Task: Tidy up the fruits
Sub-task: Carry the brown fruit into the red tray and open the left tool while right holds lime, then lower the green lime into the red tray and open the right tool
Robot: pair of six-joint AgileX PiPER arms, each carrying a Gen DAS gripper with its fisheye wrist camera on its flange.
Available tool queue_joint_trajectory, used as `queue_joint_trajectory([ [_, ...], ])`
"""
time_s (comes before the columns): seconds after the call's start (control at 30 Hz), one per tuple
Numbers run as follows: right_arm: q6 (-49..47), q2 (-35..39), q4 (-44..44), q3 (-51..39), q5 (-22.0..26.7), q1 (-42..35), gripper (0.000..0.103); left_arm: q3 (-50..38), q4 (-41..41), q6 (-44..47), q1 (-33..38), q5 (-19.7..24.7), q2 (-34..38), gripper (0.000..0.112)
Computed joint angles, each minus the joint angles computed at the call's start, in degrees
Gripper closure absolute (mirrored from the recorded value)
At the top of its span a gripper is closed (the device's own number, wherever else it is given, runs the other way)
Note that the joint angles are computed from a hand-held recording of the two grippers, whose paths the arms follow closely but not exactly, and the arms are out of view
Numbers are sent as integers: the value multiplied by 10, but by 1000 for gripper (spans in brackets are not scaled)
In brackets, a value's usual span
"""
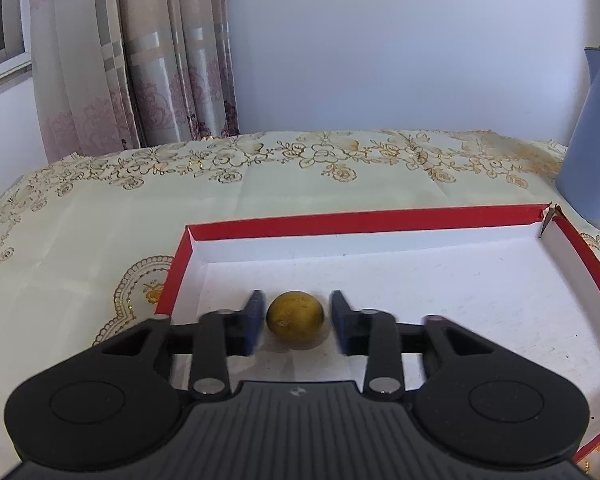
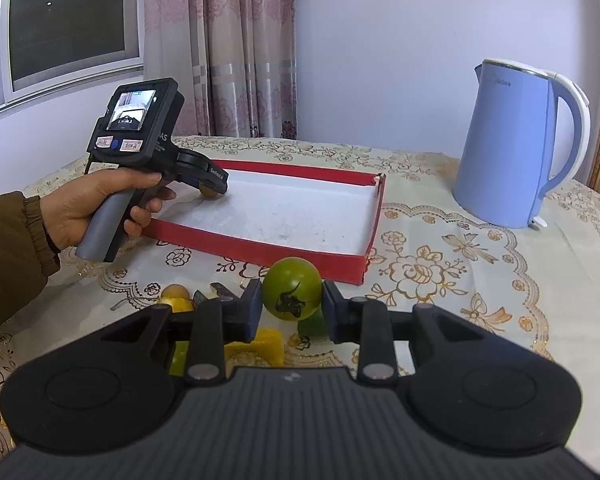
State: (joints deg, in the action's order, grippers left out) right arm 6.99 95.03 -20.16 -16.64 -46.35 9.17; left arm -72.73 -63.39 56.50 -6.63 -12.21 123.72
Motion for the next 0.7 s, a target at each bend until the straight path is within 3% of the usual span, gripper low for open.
queue_joint_trajectory([
  [0.07, -2, 4, 1, -4, 1, 0, 73, 15, 32, -38, -6, -24, -8, 35],
  [0.1, -3, 6, 1, -6, 0, 0, 73, 28, 60, -66, -10, -40, -15, 32],
  [0.17, -2, 11, -2, -11, 0, -1, 73, 52, 99, -99, -16, -59, -32, 32],
  [0.37, 8, 21, -16, -50, 17, -2, 73, 116, 90, -103, -24, -77, -87, 27],
  [0.7, 70, 45, -51, -188, 109, 7, 73, 212, 106, -168, -34, -113, -145, 26],
])
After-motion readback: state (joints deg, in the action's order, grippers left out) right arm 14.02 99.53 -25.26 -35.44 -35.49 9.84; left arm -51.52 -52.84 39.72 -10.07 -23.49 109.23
